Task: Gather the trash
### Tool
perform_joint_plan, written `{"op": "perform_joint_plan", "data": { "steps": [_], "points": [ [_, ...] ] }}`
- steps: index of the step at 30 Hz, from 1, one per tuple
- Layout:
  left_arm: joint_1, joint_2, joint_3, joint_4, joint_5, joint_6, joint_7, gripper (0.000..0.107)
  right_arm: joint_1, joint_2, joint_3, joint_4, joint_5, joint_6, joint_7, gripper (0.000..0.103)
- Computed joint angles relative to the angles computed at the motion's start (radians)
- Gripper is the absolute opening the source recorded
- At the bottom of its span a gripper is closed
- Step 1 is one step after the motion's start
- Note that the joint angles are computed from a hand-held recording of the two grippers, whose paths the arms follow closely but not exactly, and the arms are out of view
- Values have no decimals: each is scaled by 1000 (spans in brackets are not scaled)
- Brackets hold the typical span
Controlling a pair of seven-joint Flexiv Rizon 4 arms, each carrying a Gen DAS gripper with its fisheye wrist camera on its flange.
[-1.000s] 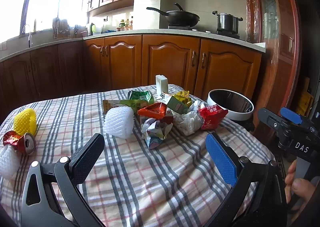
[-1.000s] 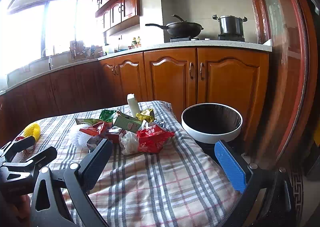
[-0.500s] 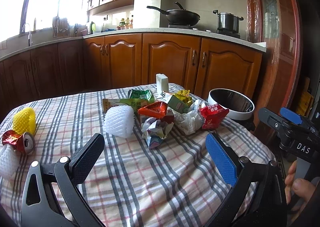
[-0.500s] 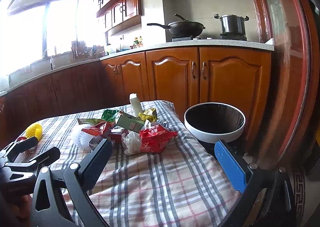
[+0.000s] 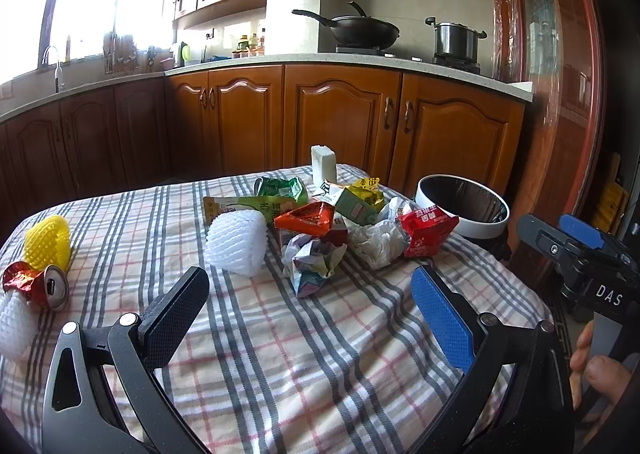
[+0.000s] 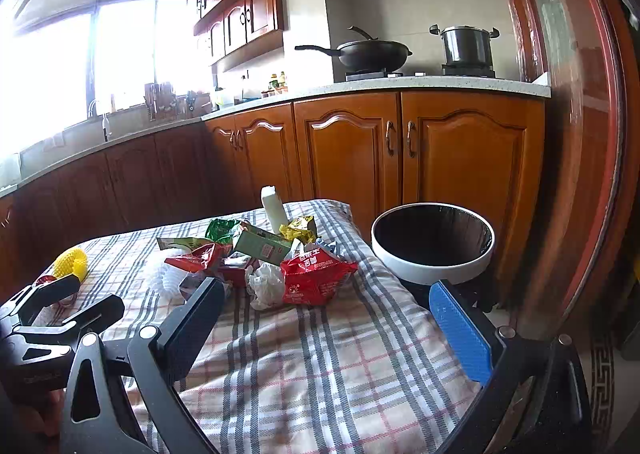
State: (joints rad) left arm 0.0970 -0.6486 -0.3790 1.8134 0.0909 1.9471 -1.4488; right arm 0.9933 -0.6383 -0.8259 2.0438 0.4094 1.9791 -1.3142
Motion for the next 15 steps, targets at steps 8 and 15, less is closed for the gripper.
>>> {"op": "perform_joint_plan", "data": {
  "steps": [8,15],
  "points": [
    [4,-7,-7,-11,-5,-18,6,103,-16,1,17,-7,-4,0,0,103],
    [15,-13,-23,-15,-7,-27,14,103,-44,4,47,-17,-9,2,-2,103]
  ]
}}
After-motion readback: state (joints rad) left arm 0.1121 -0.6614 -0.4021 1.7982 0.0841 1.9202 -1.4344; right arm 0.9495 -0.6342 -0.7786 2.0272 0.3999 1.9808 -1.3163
